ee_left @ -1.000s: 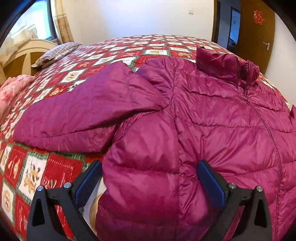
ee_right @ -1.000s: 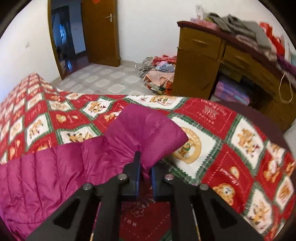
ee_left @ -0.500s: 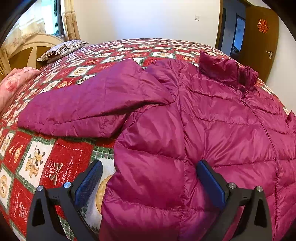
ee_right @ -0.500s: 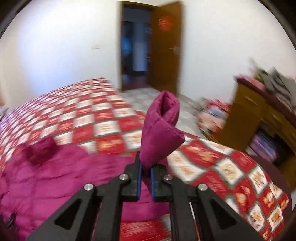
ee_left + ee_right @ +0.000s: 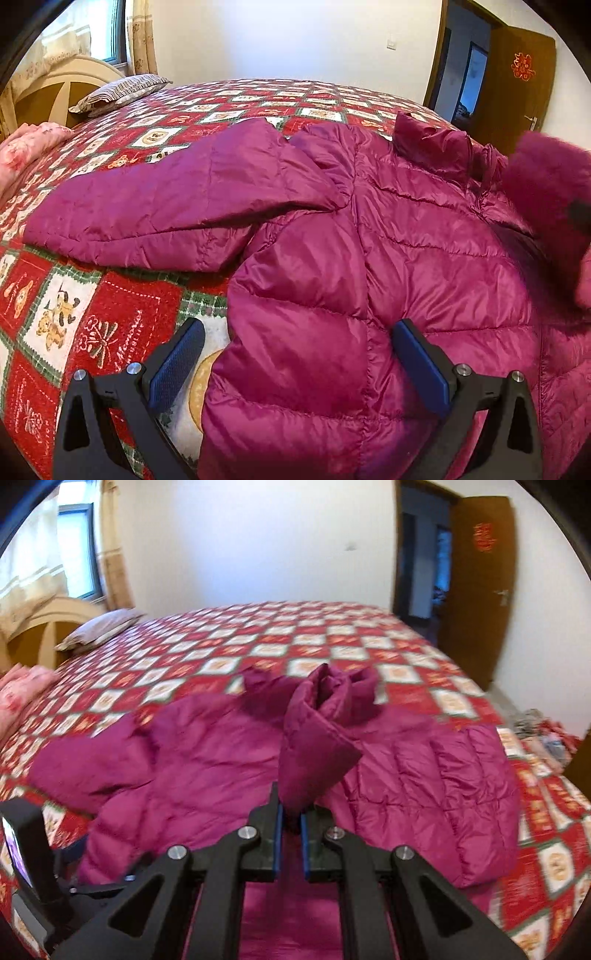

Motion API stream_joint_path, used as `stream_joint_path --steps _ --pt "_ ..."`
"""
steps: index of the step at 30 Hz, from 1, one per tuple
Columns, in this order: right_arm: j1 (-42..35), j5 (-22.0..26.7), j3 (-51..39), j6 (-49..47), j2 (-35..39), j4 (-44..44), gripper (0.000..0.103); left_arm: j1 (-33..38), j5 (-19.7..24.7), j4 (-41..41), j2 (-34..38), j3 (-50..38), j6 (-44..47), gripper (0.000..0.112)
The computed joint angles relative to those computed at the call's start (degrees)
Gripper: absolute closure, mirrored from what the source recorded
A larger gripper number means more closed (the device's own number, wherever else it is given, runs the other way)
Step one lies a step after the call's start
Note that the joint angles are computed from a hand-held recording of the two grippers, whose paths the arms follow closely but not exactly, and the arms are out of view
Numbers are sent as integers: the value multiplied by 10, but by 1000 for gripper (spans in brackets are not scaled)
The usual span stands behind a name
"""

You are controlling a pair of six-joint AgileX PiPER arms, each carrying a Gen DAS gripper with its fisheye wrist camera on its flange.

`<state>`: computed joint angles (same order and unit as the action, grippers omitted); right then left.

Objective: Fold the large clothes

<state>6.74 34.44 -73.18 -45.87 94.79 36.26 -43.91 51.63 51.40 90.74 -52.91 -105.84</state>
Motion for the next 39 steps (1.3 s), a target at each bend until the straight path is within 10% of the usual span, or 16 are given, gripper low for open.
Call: stream_joint_path --steps 12,18,24,28,32,39 --pt "25 110 -32 2 73 38 87 4 -22 24 -12 20 -30 10" --pt "-41 226 -52 -37 64 113 37 4 -19 16 -7 13 -20 10" --pt "-174 229 -54 -108 6 154 39 9 -1 -18 3 -12 29 10" --pt "-218 131 -114 -21 37 46 64 -5 50 -54 -7 -58 91 10" --pt "-233 112 -183 91 109 -13 68 -32 107 -16 -11 -125 94 10" --pt "-241 99 -162 112 164 -1 68 36 173 -84 152 -319 230 10"
